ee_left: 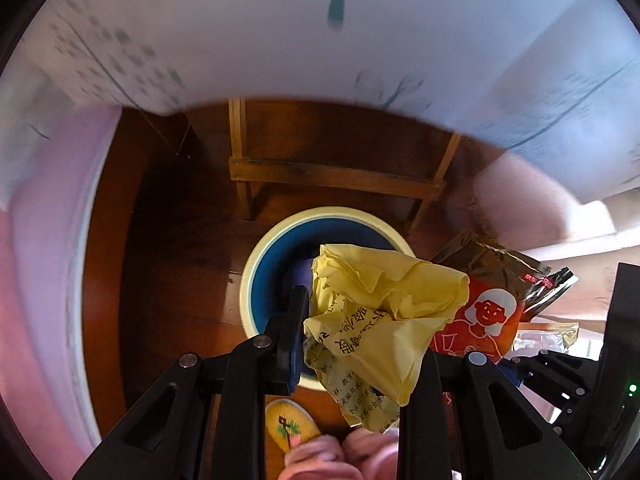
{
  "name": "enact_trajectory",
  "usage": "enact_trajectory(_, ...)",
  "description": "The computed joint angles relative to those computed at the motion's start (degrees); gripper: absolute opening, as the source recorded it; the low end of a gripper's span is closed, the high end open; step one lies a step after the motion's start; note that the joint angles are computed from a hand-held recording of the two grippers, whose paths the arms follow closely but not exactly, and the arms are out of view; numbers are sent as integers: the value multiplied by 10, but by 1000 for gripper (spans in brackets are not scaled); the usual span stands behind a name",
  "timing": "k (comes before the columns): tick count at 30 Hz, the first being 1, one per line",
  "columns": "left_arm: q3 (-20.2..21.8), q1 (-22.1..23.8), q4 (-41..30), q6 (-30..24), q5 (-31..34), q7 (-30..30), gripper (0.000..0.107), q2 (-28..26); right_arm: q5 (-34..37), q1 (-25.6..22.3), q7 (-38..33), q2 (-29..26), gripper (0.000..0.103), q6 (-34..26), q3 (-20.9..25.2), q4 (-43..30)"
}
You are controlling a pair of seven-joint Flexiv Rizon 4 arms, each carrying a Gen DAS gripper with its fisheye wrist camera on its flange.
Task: Collect trash
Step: 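Carry both bundles over the trash bin and open both tools to drop them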
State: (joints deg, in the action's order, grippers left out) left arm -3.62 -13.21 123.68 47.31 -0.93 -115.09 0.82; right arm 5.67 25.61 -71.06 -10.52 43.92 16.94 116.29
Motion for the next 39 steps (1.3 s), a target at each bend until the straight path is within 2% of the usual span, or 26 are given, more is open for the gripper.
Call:
enact_trajectory(1, 1, 0, 7, 10, 1, 0, 24, -6, -1, 5, -6, -13, 16, 3, -10, -8)
enact_trajectory(5, 1, 3, 13, 28, 1, -7, 24, -30, 6, -6, -11, -19, 16, 24, 8, 16)
enact_trajectory(6, 3, 3, 18, 32, -4, -5, 24, -31, 9, -3, -24, -32, 16, 19, -5, 0)
enact_trajectory(14, 2, -2, 29, 60, -29, 12, 24, -65, 16, -15, -51, -51, 16, 16, 1, -16)
enact_trajectory(17, 3, -2, 26, 53, -33, 22, 29, -76, 9, -11, -49, -71, 16, 19, -3, -30)
enact_trajectory(20, 6, 1, 32, 60, -44, 39, 45, -80, 6, -12, -45, -85, 26, 24, -3, -39)
enact_trajectory(22, 9, 2, 34, 59, -41, 42, 82, -81, 9, -15, -41, -91, 41, 29, -2, -44)
enact_trajectory(23, 11, 3, 36, 61, -41, 43, 87, -79, 8, -13, -35, -95, 47, 31, -2, -45)
enact_trajectory(24, 13, 4, 39, 66, -40, 42, 88, -76, 10, -15, -33, -100, 57, 36, -2, -46)
enact_trajectory(25, 14, 4, 41, 66, -35, 39, 88, -74, 13, -17, -30, -100, 61, 40, -2, -46)
enact_trajectory(31, 22, 8, 37, 30, 18, 6, 88, -46, 25, -26, -12, -91, 61, 44, 2, -39)
enact_trajectory(34, 21, 12, 36, 7, 23, 0, 88, -21, 45, -38, -18, -64, 61, 35, 8, -31)
enact_trajectory(39, 13, 18, 5, -71, 30, -7, 88, 40, 61, -42, -13, -24, 61, 0, 4, -37)
